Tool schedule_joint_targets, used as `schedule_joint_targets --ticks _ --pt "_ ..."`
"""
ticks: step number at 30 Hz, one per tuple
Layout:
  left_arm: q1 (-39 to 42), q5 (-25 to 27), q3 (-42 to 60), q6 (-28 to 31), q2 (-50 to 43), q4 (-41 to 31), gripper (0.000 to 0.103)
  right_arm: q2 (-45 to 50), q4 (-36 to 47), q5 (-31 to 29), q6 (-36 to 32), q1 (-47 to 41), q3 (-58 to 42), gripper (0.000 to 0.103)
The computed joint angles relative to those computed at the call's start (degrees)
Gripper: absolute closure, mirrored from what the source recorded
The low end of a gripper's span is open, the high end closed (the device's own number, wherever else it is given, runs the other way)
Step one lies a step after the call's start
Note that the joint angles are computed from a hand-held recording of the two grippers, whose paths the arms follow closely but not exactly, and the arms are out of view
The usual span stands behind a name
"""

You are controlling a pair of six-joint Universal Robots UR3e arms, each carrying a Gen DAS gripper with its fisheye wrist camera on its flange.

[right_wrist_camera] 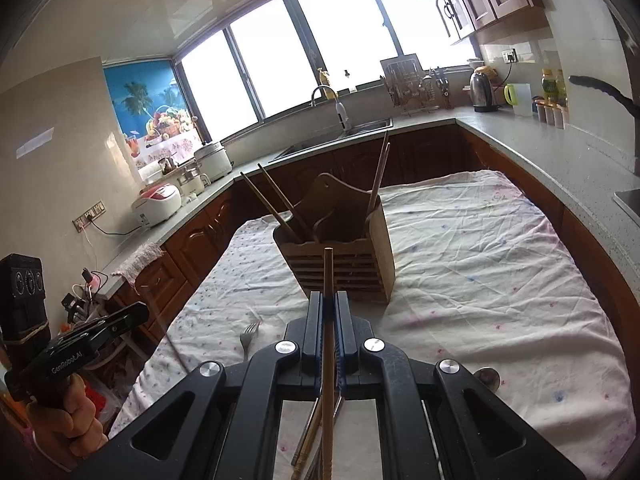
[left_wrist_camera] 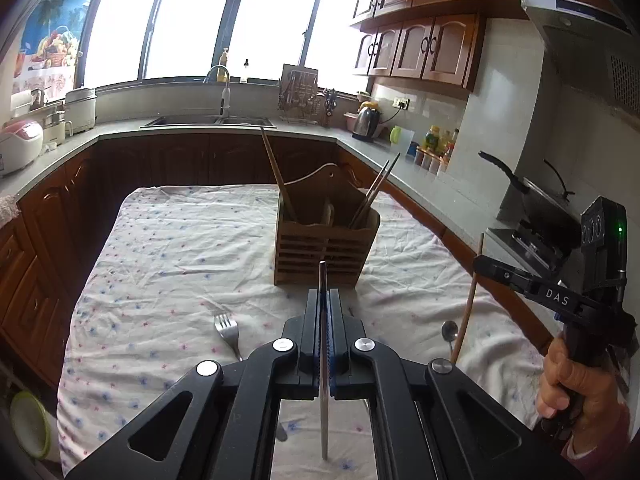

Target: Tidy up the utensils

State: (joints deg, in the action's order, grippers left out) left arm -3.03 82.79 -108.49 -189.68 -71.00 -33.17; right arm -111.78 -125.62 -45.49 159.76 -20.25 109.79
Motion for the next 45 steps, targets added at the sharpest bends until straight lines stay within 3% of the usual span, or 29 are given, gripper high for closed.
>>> schedule_joint_targets --ticks 8,12,15,22,30,37,40,45 --pt "1.22 -0.86 -0.51 0.28 -1.09 2.6 0.103 0.39 -1.29 -0.14 0.56 0.1 -0.28 0.098" --pt "2.14 -2.53 1.69 0.35 -5.12 0.12 0.103 0.69 -1.16 0.16 0.32 -0.36 0.12 0.098" --pt "1.23 -1.57 5.91 0.42 -11.53 -1.57 0.103 1.0 -1.46 0.21 0.24 -0.72 0.58 0.098" --pt "-1.75 3.4 21.06 -0.52 -31.16 -5.33 0.084 2.31 -1.7 0.36 0.0 -1.17 1.06 0.098" --pt "-1.83 6.18 44.33 -0.53 -52.55 -15.96 0.084 4.12 -1.33 0.93 -0.38 -2.12 0.76 0.098" --pt "-3.68 10.19 59.75 1.08 -63.67 -21.83 0.088 4.75 -1.6 1.28 0.08 -2.3 0.79 0.098" --pt "-4.12 10.39 61.51 1.67 -65.39 -20.88 0.098 4.92 -1.89 1.44 0.41 -2.19 0.94 0.098" --pt "-3.46 7.94 59.62 0.82 -64.46 -19.37 0.1 4.71 -1.6 1.41 0.57 -1.63 0.63 0.098"
